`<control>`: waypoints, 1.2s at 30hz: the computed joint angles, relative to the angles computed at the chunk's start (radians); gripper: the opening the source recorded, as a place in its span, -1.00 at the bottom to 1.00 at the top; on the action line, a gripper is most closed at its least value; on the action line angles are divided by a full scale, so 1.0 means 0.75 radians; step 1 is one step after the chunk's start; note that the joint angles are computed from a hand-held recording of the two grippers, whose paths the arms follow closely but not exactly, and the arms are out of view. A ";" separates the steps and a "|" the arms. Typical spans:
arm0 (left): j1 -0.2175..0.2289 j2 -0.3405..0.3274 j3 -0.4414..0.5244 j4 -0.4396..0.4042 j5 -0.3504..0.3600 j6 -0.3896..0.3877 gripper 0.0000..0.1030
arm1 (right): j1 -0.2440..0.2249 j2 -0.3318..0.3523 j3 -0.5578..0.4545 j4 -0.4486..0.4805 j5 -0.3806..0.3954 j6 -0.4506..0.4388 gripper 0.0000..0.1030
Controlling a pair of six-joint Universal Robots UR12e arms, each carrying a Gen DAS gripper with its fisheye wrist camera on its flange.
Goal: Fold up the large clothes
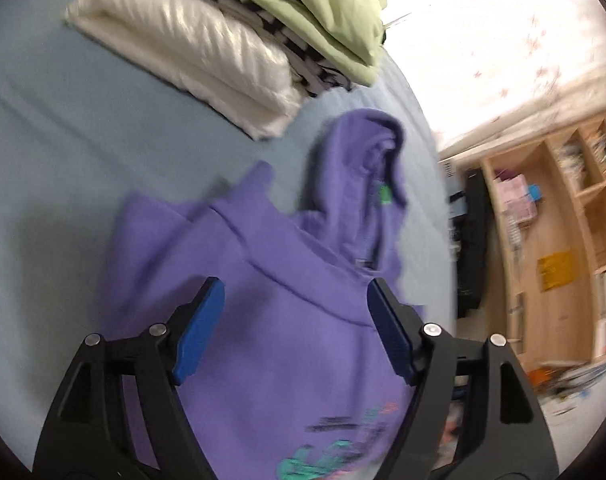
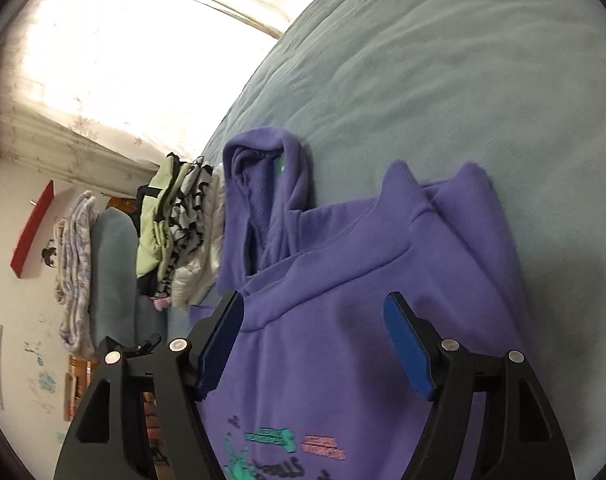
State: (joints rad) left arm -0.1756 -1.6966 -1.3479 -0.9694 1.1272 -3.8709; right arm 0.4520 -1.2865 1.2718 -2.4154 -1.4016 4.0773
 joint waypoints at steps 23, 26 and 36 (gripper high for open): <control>-0.210 -0.218 0.296 -0.371 0.732 0.689 -0.53 | 0.076 0.171 -0.236 0.451 -0.461 -0.588 -0.31; -0.225 -0.220 0.299 -0.361 0.818 0.667 -0.86 | 0.088 0.169 -0.235 0.444 -0.535 -0.581 -0.79; -0.148 -0.127 0.121 -0.211 0.653 0.561 -0.76 | 0.088 0.182 -0.210 0.416 -0.607 -0.445 -0.76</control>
